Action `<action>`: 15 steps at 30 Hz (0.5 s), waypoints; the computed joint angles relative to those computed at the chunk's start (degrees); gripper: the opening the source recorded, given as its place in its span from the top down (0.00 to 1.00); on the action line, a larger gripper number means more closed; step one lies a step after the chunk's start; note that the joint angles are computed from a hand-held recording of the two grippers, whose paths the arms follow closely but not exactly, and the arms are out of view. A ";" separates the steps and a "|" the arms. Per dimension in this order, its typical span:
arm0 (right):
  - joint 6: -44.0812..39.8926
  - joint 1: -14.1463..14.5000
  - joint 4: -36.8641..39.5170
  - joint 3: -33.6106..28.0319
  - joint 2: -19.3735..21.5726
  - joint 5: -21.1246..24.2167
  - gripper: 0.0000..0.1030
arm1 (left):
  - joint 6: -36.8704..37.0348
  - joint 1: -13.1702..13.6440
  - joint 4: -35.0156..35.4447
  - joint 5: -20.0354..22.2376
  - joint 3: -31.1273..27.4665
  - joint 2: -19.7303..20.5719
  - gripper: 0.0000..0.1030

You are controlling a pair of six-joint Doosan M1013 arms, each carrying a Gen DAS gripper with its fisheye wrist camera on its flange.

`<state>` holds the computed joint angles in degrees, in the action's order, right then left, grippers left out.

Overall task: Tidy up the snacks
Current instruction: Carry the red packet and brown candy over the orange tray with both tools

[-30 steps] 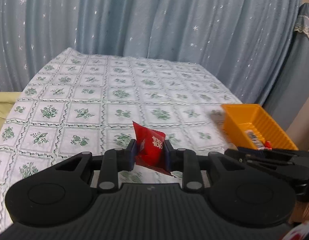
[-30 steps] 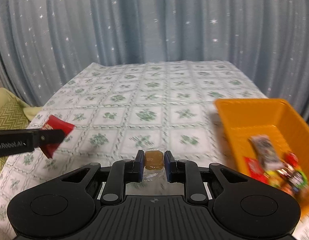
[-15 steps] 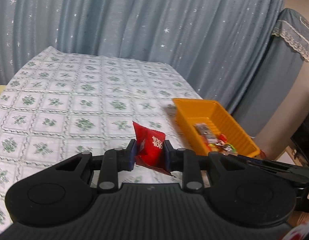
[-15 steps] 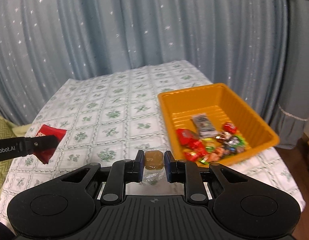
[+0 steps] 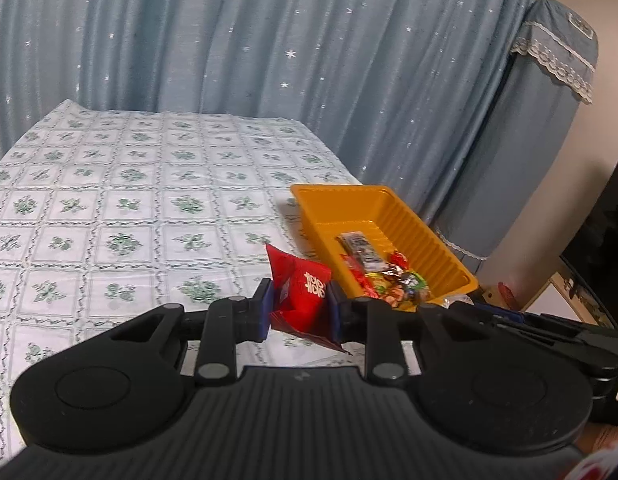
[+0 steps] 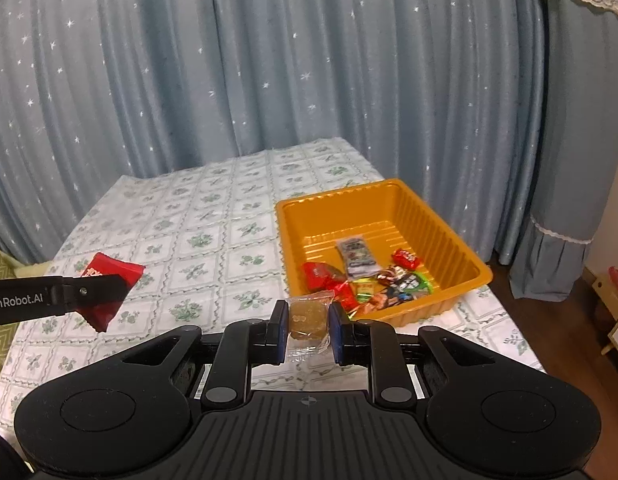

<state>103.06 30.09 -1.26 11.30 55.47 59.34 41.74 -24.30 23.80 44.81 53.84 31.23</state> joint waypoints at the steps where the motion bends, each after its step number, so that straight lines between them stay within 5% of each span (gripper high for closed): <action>1: 0.29 -0.09 -0.16 0.85 -0.46 -0.48 0.79 | 0.36 -0.10 -0.28 0.11 -0.52 0.30 0.76; 15: 3.96 -1.57 -2.50 3.55 -1.85 -2.16 0.79 | 7.97 -1.06 -5.87 2.73 -9.62 5.88 0.76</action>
<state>107.01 28.52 -3.76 14.85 53.62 57.18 49.71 -25.36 17.94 47.54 44.23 37.11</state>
